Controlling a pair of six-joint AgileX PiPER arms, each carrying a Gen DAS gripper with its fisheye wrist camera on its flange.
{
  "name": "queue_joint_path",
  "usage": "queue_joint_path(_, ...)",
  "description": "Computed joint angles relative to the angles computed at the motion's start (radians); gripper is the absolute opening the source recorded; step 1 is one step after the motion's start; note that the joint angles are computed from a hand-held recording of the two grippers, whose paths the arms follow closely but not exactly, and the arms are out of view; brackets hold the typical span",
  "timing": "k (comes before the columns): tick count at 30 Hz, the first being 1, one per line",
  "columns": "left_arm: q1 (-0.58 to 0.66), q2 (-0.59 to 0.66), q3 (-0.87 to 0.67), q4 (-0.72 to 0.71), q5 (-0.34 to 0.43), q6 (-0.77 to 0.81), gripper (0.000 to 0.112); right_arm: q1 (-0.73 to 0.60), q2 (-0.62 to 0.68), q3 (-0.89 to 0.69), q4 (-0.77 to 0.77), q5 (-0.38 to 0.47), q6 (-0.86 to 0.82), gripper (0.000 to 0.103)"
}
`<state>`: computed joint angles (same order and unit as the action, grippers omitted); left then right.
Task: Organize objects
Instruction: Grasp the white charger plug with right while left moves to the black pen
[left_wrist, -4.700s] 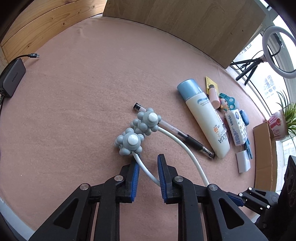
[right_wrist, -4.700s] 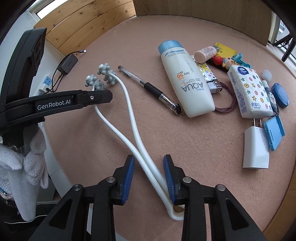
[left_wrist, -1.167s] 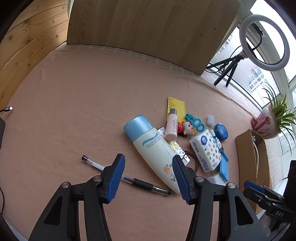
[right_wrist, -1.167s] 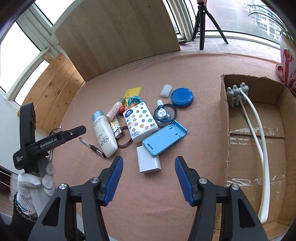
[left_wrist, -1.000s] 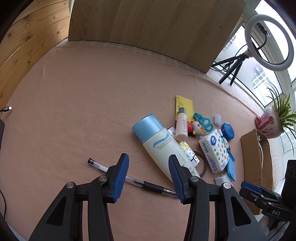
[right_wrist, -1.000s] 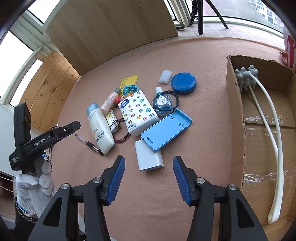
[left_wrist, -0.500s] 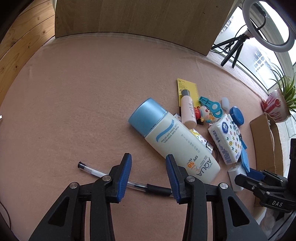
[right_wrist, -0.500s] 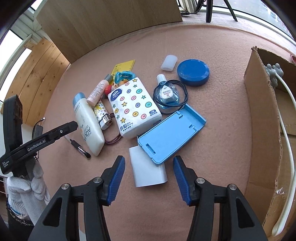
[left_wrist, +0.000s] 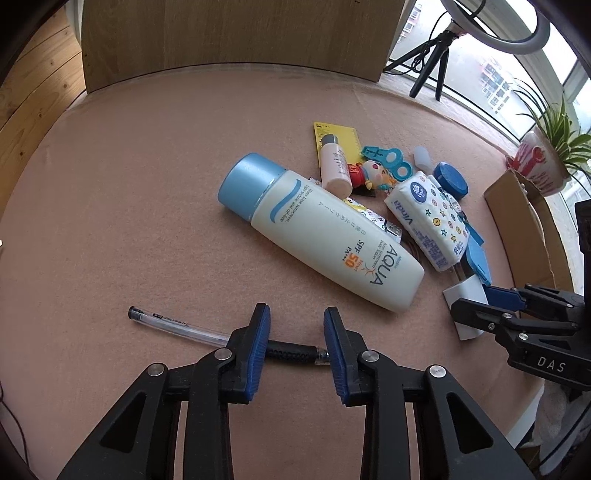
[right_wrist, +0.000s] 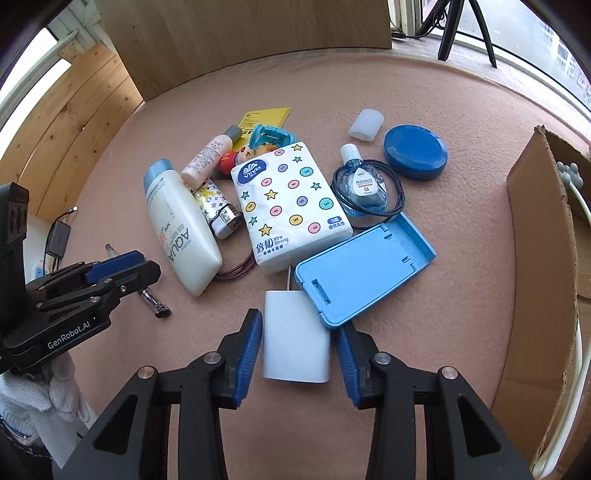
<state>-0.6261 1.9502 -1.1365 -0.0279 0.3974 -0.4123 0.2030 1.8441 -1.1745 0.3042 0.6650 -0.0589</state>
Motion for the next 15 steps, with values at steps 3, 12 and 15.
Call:
queue_joint_path(3, 0.001, -0.03, 0.043, -0.009, -0.02, 0.011, 0.03, -0.005, -0.01, 0.018, 0.026, -0.005, -0.028, 0.034)
queue_joint_path(12, 0.004, -0.096, 0.14, -0.103, -0.058, 0.123, 0.029, 0.003, -0.055, 0.08, 0.031, -0.016, -0.058, 0.034)
queue_joint_path(15, 0.017, -0.126, 0.165, -0.137, -0.061, 0.141, 0.029, 0.001, -0.067, 0.093, 0.03, -0.012, -0.067, 0.034)
